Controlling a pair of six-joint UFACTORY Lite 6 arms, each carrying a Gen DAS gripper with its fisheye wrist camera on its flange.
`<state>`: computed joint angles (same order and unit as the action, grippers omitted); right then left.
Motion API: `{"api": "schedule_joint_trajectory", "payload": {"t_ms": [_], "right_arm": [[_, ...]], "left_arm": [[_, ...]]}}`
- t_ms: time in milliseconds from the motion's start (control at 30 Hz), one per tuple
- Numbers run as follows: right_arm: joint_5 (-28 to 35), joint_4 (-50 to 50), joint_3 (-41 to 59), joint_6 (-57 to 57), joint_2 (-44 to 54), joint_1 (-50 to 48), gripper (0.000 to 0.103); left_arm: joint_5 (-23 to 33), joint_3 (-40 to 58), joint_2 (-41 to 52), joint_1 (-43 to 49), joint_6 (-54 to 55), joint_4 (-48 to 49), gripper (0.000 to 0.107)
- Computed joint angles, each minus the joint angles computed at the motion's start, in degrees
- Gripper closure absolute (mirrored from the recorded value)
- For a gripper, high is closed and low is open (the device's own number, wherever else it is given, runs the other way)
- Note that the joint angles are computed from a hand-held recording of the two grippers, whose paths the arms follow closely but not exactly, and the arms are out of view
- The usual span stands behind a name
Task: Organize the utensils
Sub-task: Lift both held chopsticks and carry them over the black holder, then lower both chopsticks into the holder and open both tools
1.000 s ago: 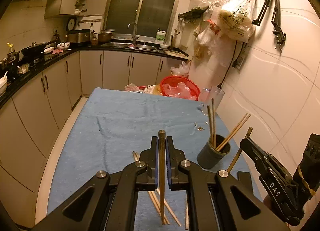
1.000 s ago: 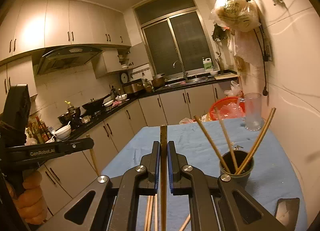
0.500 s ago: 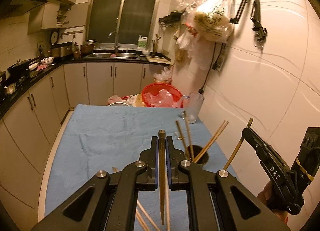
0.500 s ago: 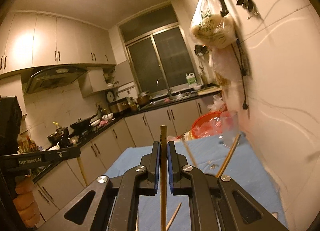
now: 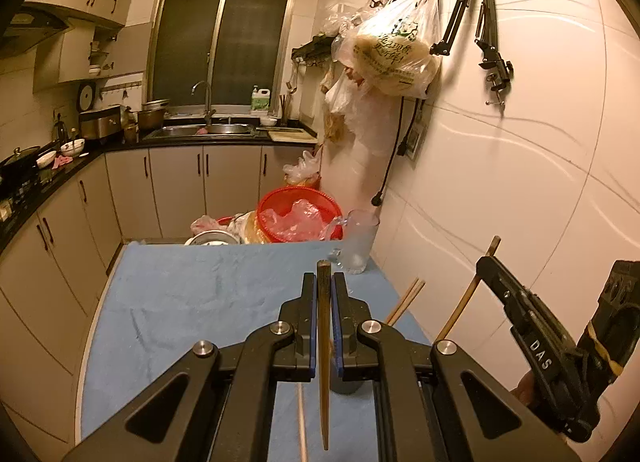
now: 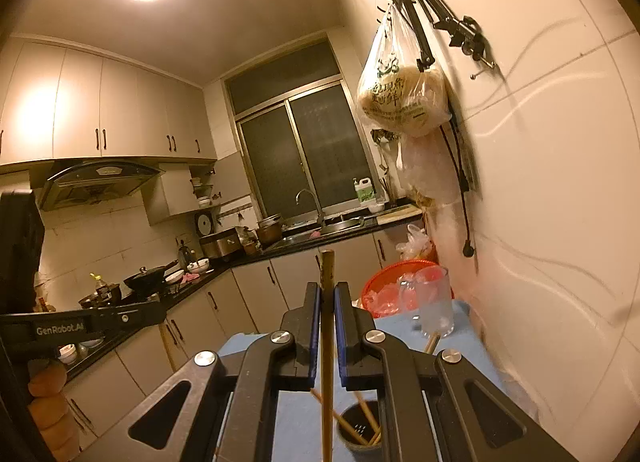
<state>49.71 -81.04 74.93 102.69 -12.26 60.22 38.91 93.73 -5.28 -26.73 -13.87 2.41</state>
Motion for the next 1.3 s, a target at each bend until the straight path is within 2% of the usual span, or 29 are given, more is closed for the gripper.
{"api": "schedule_joint_trajectory", "payload": {"t_ms": [133, 533, 567, 700, 967, 1300], "right_arm": [[-3.0, 0.8, 1.1, -1.3, 0.1, -3.9, 0.095], [-11.9, 1.3, 5.7, -2.1, 5.5, -16.3, 0.095], [-12.4, 1.3, 5.8, -1.9, 5.9, -17.0, 0.095], [-15.7, 0.2, 5.8, -0.1, 8.5, -20.5, 0.095], [-18.6, -1.2, 3.0, 2.9, 11.5, -22.8, 0.095], [-20.0, 0.2, -0.2, 3.4, 12.5, -22.6, 0.094]], "left_arm": [[0.9, 6.3, 5.3, -1.4, -1.3, 0.6, 0.1], [5.7, 36.1, 29.2, -2.7, -2.6, 0.0, 0.1], [4.8, 36.9, 30.4, -2.6, -2.6, -0.3, 0.1], [1.0, 36.4, 33.9, -2.4, -2.2, -1.6, 0.1], [-1.5, 31.1, 36.2, -1.7, -1.1, -3.2, 0.1], [-0.7, 28.9, 38.1, -0.5, 1.8, -6.9, 0.1]]}}
